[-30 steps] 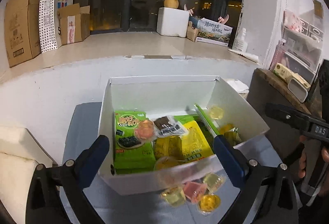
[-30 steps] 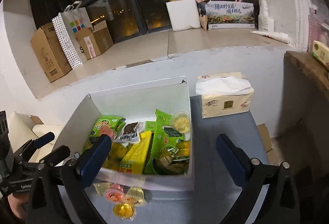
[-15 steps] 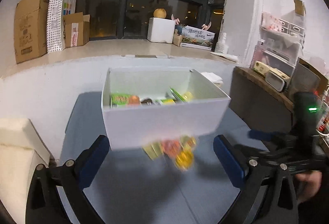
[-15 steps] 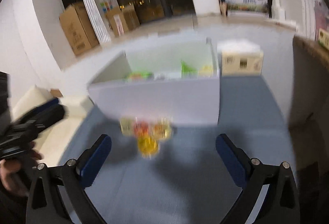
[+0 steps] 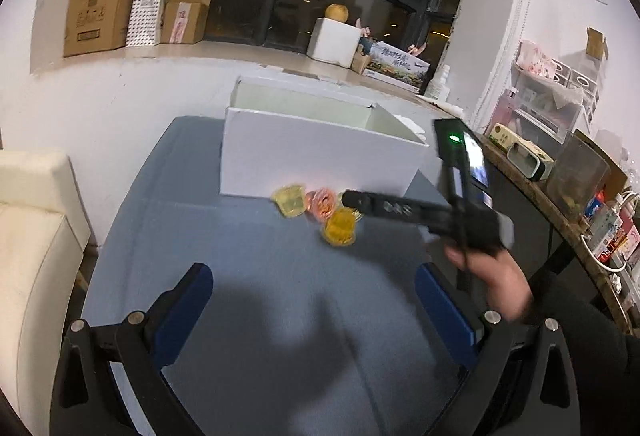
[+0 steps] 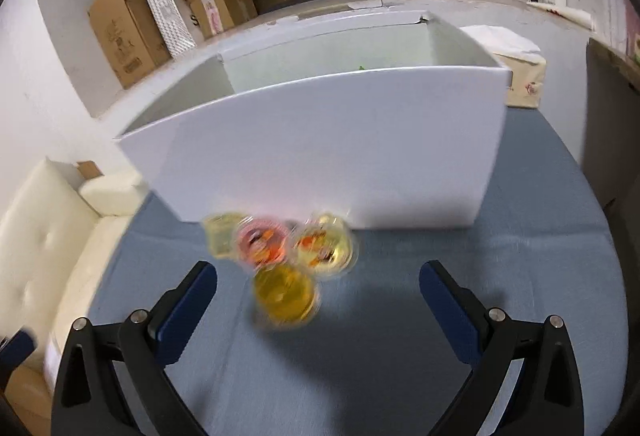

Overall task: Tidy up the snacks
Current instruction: 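Grasp a round jelly cup with the right gripper while the left gripper grasps a green jelly cup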

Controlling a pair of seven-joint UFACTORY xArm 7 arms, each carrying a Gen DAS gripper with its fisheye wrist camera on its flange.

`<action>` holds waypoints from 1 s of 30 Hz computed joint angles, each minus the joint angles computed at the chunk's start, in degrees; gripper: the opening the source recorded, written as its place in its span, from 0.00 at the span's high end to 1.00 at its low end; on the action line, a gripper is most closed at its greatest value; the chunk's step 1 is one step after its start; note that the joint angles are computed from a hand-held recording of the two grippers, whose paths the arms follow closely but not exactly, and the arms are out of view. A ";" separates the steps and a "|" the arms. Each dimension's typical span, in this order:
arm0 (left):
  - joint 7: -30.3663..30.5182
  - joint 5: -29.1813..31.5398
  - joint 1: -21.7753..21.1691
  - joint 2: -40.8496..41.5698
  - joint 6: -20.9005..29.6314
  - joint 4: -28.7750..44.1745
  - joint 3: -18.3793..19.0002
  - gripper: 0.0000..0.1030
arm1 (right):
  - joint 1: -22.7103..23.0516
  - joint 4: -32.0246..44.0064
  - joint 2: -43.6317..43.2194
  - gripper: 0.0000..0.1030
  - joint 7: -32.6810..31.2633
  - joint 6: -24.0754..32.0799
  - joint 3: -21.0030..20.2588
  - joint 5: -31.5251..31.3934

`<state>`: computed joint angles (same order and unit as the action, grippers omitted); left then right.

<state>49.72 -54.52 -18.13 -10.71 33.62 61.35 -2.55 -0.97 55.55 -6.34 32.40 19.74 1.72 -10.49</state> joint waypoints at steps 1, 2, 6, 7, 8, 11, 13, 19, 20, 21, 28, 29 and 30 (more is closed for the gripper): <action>-0.05 0.14 0.13 -0.25 0.19 -0.40 0.11 0.00 | 0.11 0.90 1.18 0.00 -0.64 0.02 -0.22 0.75; -0.36 0.53 0.27 -0.39 0.31 -0.62 0.14 0.00 | 0.13 1.47 1.97 0.00 -1.02 -0.01 -0.40 1.08; -0.66 0.93 0.41 -0.36 0.16 -1.30 0.42 0.00 | 0.57 2.86 4.52 0.16 -4.53 -0.63 -1.23 5.02; -1.01 1.18 0.50 -0.13 0.15 -1.33 0.37 0.00 | 0.64 3.35 4.98 0.26 -5.29 0.47 -1.37 6.11; -1.19 1.33 0.55 0.06 0.10 -1.37 0.31 0.00 | 0.75 2.81 4.86 0.39 -7.05 -0.55 -1.57 8.64; -1.22 1.41 0.57 0.58 0.03 -1.30 0.07 0.00 | 0.55 2.28 4.30 0.50 -6.56 -0.70 -1.61 7.10; -1.51 1.88 0.61 1.20 0.04 -0.84 -0.17 0.00 | 0.64 1.04 3.37 0.50 -8.26 -2.15 -1.77 8.72; -5.83 6.05 1.17 7.04 -2.33 4.49 -2.17 0.00 | -0.39 -3.09 -2.22 0.50 -6.10 -3.49 -1.09 5.80; -7.14 7.77 1.40 8.71 -2.68 6.09 -2.64 0.00 | -0.45 -4.63 -4.35 0.50 -6.06 -3.80 -1.03 5.95; -9.78 10.62 1.60 10.82 -3.70 7.98 -3.26 0.00 | -0.46 -5.63 -5.75 0.50 -6.33 -3.84 -1.10 6.40; -25.31 27.60 1.75 26.84 -3.07 24.18 -5.82 0.00 | -0.48 -15.84 -19.85 0.50 -6.70 -4.25 0.84 7.93; -26.78 29.68 1.52 28.37 -3.20 25.79 -6.02 0.00 | -0.37 -16.91 -21.29 0.50 -6.62 -4.08 0.99 8.22; -28.14 31.64 1.23 30.21 -3.24 27.79 -6.26 0.00 | -0.52 -18.10 -22.95 0.50 -6.36 -3.87 1.44 8.20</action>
